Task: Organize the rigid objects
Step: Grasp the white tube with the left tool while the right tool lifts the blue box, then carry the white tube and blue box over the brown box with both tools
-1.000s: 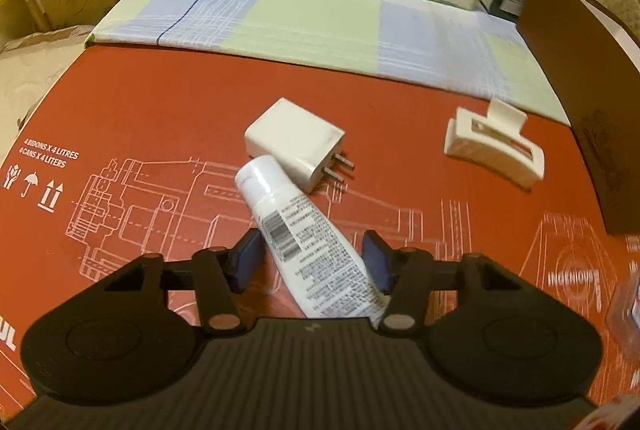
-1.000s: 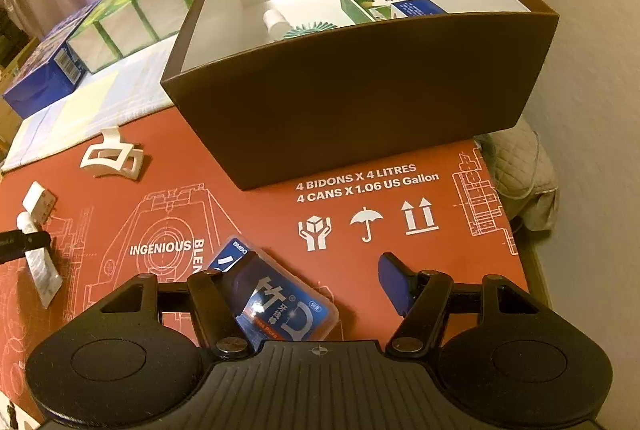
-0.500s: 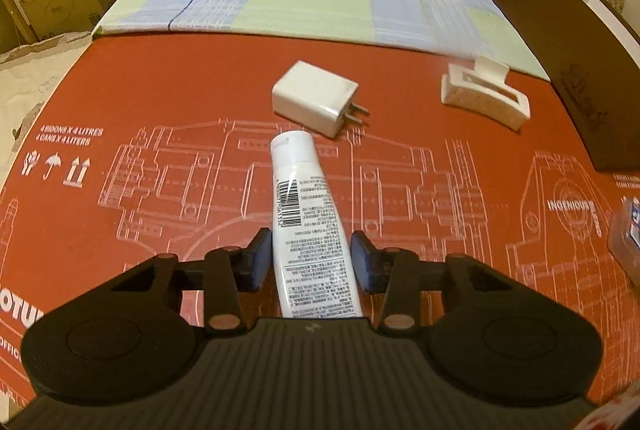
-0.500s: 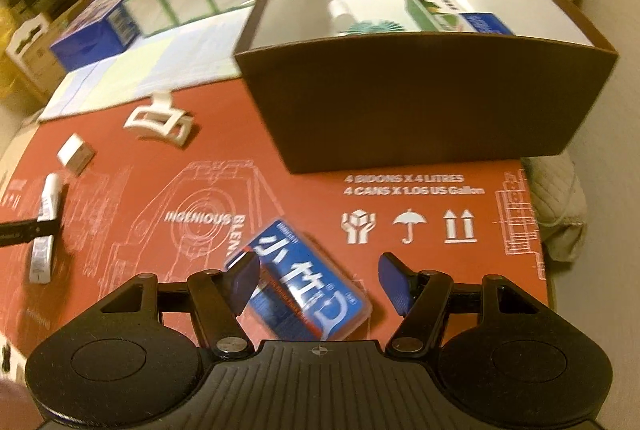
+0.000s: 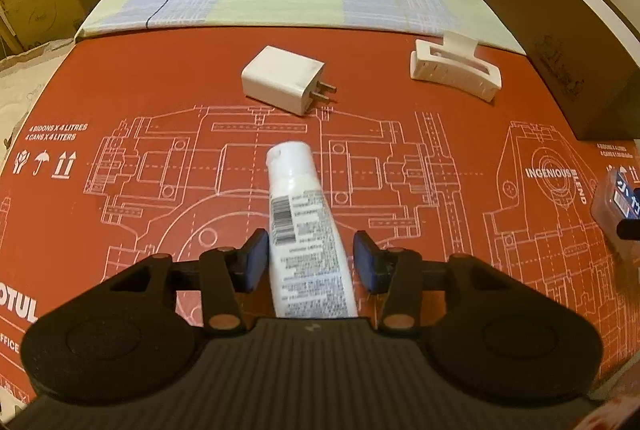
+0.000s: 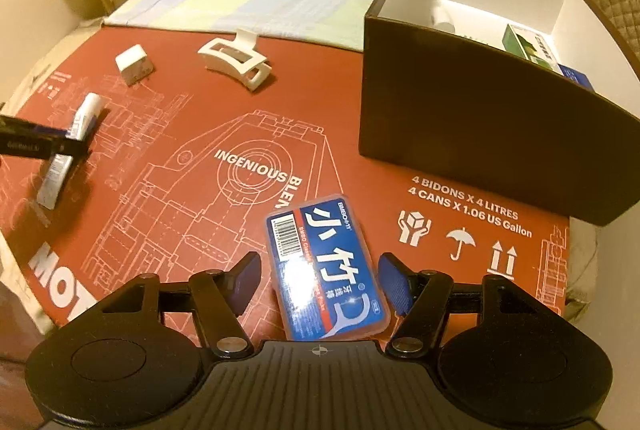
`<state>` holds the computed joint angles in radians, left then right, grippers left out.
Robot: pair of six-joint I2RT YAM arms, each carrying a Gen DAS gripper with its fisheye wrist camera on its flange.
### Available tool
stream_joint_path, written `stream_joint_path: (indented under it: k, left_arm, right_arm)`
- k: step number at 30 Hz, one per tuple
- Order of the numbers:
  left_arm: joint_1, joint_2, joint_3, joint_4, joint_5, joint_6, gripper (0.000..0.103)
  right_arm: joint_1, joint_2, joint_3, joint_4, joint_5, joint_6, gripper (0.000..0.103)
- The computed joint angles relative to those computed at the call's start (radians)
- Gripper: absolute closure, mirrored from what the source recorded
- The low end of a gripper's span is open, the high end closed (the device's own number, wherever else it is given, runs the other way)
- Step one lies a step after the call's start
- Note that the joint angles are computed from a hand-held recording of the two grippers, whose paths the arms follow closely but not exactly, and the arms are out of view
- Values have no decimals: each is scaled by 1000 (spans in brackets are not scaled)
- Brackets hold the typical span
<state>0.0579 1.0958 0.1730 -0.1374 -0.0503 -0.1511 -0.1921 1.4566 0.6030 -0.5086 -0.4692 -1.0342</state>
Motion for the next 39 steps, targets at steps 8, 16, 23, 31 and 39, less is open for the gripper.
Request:
stream_joint_path:
  k: [8, 16, 23, 31, 39]
  left_arm:
    - [-115, 95, 28, 75, -50, -41, 68]
    - [-284, 210, 85, 139, -47, -97, 68]
    - [-354, 293, 143, 158, -40, -102, 68]
    - [-384, 348, 189, 148, -72, -103, 68]
    - [-385, 340, 183, 150, -71, -109, 70]
  right_arm:
    - [69, -13, -39, 71, -9, 57, 49]
    - [183, -23, -66, 136, 5, 166, 49]
    - [253, -28, -82, 178, 17, 240, 49]
    - [260, -36, -103, 202, 22, 277, 49]
    - [269, -42, -128, 229, 31, 288, 50]
